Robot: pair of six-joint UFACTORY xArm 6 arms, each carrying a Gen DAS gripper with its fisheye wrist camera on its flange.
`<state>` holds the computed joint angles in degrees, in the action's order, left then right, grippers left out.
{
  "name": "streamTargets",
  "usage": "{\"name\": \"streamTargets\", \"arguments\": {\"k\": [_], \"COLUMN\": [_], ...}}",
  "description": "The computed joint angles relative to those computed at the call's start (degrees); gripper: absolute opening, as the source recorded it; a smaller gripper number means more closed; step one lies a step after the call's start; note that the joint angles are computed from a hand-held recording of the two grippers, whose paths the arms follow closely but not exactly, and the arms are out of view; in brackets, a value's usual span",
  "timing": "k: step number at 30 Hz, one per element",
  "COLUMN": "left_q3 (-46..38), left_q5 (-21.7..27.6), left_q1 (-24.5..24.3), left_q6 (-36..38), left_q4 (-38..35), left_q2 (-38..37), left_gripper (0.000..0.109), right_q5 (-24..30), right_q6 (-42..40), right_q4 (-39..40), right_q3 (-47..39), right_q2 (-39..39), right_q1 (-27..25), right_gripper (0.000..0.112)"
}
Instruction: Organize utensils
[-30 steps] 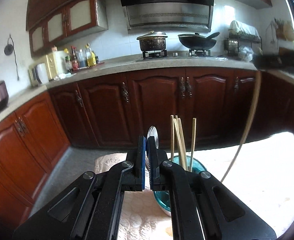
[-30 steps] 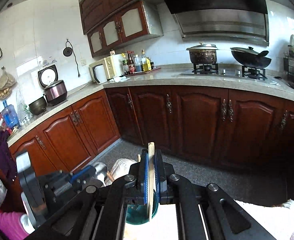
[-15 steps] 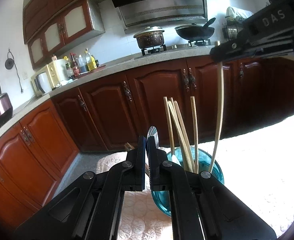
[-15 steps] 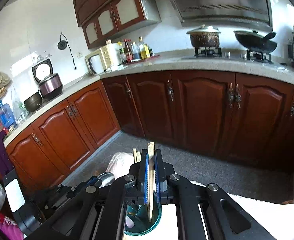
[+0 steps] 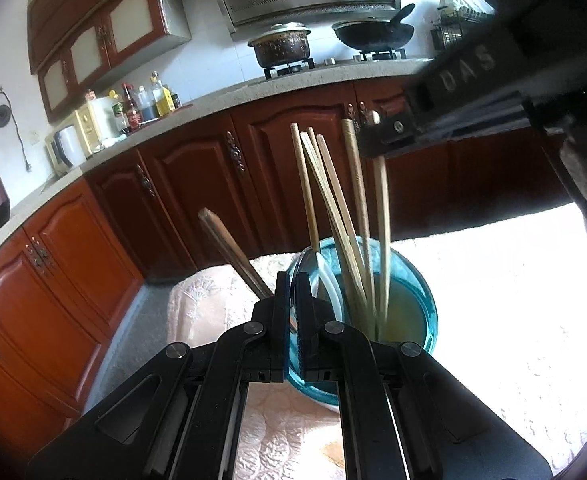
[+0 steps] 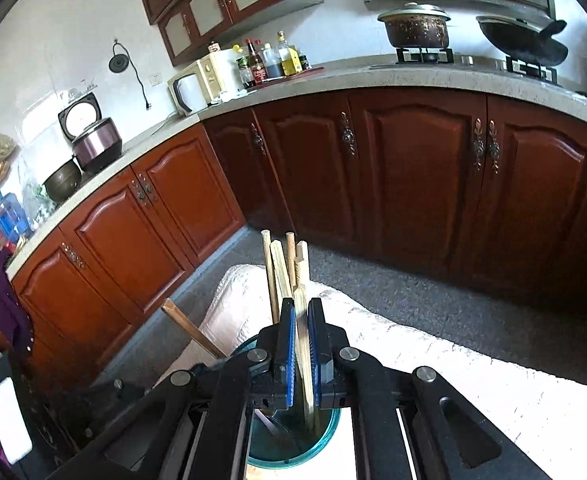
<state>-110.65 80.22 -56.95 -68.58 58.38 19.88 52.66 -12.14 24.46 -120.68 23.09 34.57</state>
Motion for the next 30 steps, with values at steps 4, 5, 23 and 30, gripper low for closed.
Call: {"name": "streamTargets", "arguments": {"k": [4, 5, 23, 30], "left_q3": [-0.1, 0.1, 0.5, 0.8], "left_q5": [-0.6, -0.9, -3.6, -3.0], "left_q1": [0.1, 0.3, 1.4, 0.2], "left_q6": [-0.6, -0.9, -4.0, -5.0], "left_q4": [-0.6, -1.0, -5.8, -6.0], "left_q2": [0.1, -0.2, -2.1, -3.4], "left_gripper": [0.002, 0.002, 0.041, 0.047], "right_q5": [0.1, 0.3, -2.0, -4.9], "right_q6": [1.2, 1.5, 2.3, 3.3], "right_q4": [0.6, 0.4, -1.1, -2.0], "right_q3": [-0.3, 0.1, 12.1, 19.8], "right_q2": [0.4, 0.2, -7.1, -12.4], "right_q1": [-0.5, -0.5, -0.7, 0.0], "right_gripper": [0.007, 0.012, 0.03, 0.033]}}
